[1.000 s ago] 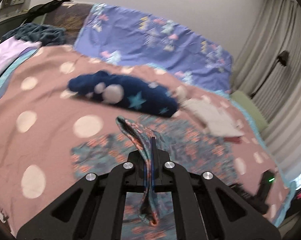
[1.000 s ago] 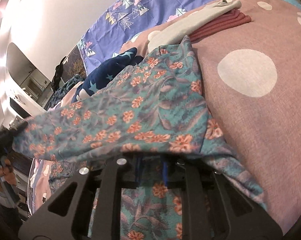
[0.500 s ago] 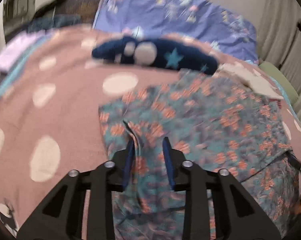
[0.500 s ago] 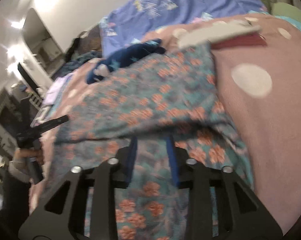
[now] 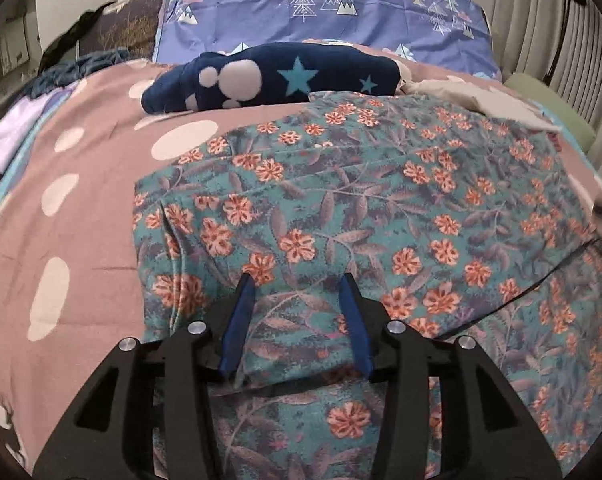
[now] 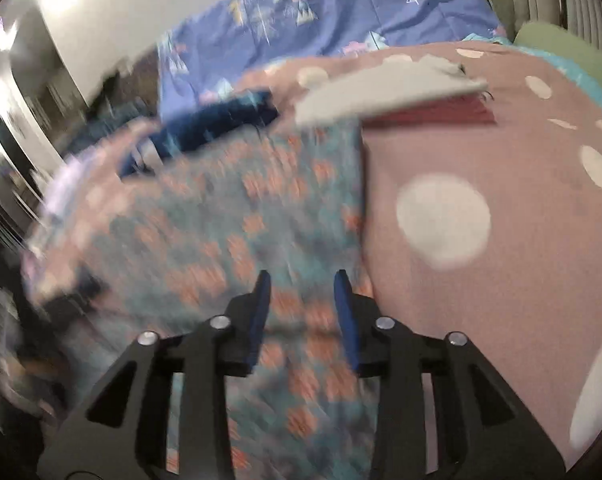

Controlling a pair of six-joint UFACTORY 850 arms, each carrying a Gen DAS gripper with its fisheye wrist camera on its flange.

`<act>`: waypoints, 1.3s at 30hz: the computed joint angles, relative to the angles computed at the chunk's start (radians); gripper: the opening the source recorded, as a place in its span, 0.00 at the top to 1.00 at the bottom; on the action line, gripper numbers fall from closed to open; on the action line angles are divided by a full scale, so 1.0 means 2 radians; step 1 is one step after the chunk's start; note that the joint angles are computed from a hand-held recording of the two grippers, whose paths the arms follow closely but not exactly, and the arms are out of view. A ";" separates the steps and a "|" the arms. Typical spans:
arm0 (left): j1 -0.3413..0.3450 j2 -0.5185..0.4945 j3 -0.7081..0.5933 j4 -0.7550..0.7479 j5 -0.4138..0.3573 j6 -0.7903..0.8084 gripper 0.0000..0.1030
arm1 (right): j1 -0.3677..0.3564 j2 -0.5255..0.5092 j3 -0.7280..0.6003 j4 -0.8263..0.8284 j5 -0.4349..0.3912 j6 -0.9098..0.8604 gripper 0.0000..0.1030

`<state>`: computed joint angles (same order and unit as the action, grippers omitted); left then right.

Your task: Fold small clothes

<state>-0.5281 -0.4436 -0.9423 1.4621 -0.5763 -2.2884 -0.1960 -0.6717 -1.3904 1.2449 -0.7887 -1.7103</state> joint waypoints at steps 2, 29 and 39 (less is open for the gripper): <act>-0.001 -0.003 -0.001 -0.002 -0.003 0.002 0.55 | 0.011 -0.011 -0.037 0.006 0.013 0.035 0.56; 0.002 -0.001 0.003 0.020 0.005 -0.023 0.54 | 0.035 0.027 0.018 -0.021 0.067 -0.073 0.85; -0.017 0.019 0.017 0.008 -0.025 -0.025 0.36 | 0.015 0.005 0.043 0.047 0.090 -0.106 0.82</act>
<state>-0.5622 -0.4058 -0.9080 1.4782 -0.6255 -2.3377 -0.1669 -0.6612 -1.3043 1.3394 -0.6084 -1.9225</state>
